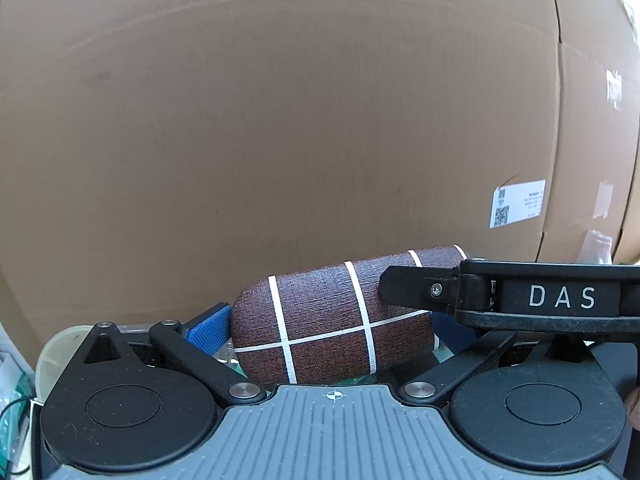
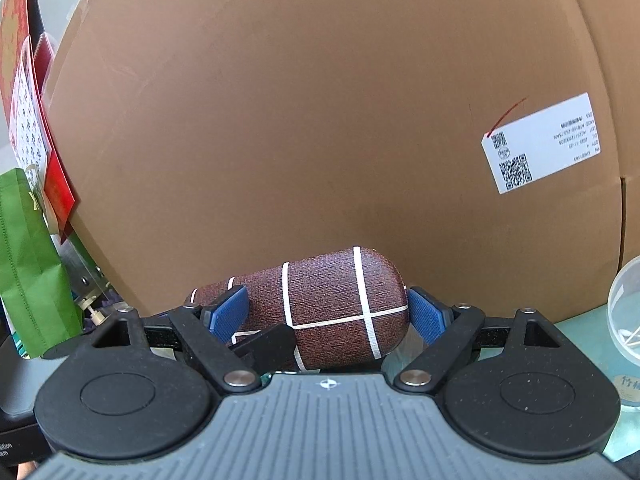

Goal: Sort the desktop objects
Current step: 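Carry the glasses case with the right gripper over the clear bin, then lower the glasses case into the clear bin and open the right gripper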

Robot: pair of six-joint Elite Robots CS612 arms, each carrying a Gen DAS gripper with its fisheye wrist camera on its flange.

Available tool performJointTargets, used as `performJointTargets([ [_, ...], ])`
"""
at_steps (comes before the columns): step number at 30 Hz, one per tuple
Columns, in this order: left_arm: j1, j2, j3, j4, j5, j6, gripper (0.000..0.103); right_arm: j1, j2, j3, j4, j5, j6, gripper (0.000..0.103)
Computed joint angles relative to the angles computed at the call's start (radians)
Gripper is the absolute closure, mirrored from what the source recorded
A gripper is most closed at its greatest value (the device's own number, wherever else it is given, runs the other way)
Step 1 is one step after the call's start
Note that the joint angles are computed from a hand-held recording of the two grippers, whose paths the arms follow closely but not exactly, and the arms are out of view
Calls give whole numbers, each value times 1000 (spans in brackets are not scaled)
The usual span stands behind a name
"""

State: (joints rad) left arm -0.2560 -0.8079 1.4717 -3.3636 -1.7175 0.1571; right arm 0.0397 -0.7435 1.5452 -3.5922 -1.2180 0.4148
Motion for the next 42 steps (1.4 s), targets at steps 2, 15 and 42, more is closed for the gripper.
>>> performJointTargets([
  [2,4,1,-4,15,-7,11,0,1,1,-8,14,3,-5,15],
  [15,13,0,-22,107,-5,21,0,11,-17,-16,123,7,-120,14],
  [42,1,-24,34,64,94,-30,0,31,-29,-11,116,-18,-190,13],
])
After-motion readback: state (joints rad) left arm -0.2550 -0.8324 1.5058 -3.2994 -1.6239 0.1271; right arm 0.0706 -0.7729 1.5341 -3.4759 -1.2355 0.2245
